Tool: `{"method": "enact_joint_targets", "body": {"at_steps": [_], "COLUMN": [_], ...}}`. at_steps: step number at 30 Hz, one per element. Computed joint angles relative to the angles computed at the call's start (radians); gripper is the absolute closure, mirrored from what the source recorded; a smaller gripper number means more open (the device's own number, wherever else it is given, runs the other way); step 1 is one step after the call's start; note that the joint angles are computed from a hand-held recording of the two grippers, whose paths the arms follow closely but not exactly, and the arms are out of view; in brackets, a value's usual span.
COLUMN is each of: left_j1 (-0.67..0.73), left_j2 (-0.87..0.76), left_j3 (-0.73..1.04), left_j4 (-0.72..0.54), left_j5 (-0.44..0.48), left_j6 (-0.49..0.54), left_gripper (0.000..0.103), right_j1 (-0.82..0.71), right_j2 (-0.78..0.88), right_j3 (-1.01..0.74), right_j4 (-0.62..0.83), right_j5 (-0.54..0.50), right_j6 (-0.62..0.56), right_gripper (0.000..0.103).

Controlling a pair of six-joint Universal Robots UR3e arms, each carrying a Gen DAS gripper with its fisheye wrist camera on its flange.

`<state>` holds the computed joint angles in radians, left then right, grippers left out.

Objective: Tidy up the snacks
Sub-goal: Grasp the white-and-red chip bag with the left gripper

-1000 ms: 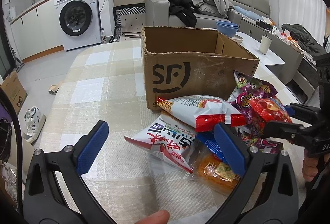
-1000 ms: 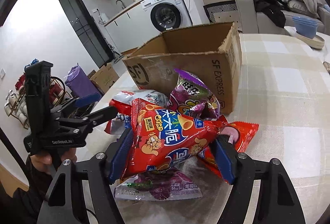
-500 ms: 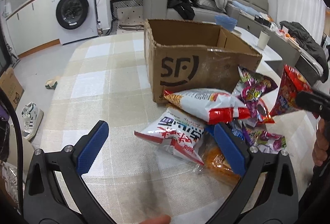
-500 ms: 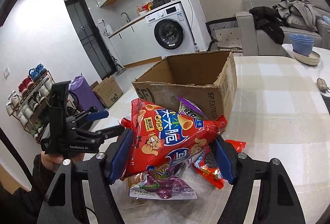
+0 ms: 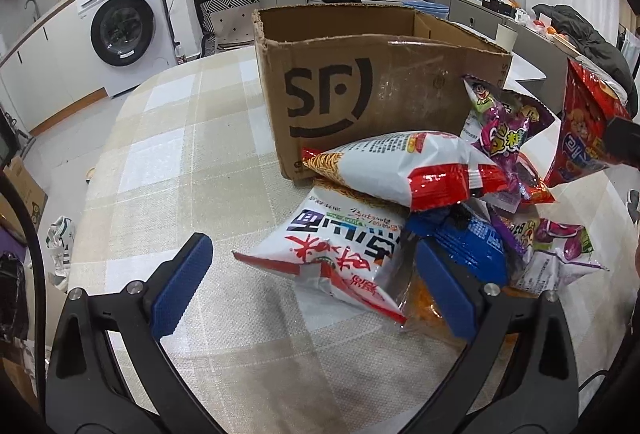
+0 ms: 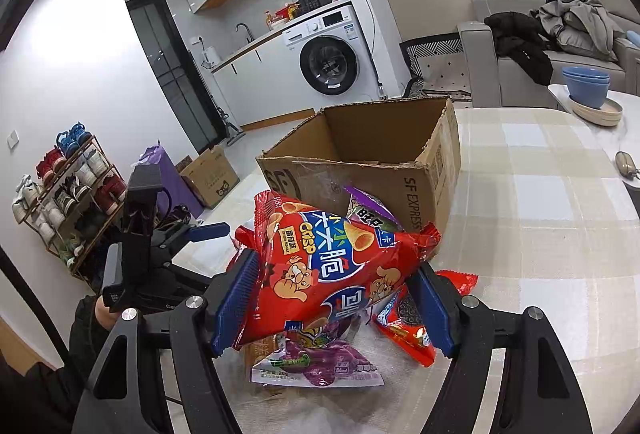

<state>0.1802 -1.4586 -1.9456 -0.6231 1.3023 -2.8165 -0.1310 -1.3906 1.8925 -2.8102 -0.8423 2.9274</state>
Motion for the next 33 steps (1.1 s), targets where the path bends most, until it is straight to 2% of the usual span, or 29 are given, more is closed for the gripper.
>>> {"method": "enact_joint_targets", "body": {"at_steps": [10,12,16,18,23,30,33], "left_j1": [-0.001,-0.013,-0.014,-0.007,0.009,0.088,0.104], "left_j2": [-0.095,-0.116,-0.136,-0.135,-0.11,-0.033,-0.006], "left_j3": [0.041,0.05,0.049,0.041,0.017,-0.003,-0.005], "left_j4": [0.039,0.043,0.061,0.074,0.082,-0.019,-0.051], "left_j5": [-0.034,-0.02,-0.028,-0.041,-0.064,-0.167,-0.187], "left_j6": [0.001,0.003,-0.002,0.001,0.003,0.066,0.094], "left_gripper": [0.009,0.015,0.02,0.028,0.04,0.055,0.057], "right_j1": [-0.001,0.0,-0.004,-0.004,-0.005,-0.004,-0.002], "right_j2": [0.002,0.001,0.001,0.0,-0.002,-0.002,-0.004], "right_j3": [-0.007,-0.007,-0.006,-0.006,-0.004,-0.001,0.0], "right_j4": [0.01,0.008,0.008,0.011,0.008,0.004,0.004], "right_j5": [0.002,0.001,0.002,0.0,0.002,0.002,0.002], "right_j6": [-0.009,-0.007,-0.007,-0.007,-0.009,-0.009,-0.01], "right_gripper": [0.028,0.028,0.028,0.028,0.028,0.028,0.028]}}
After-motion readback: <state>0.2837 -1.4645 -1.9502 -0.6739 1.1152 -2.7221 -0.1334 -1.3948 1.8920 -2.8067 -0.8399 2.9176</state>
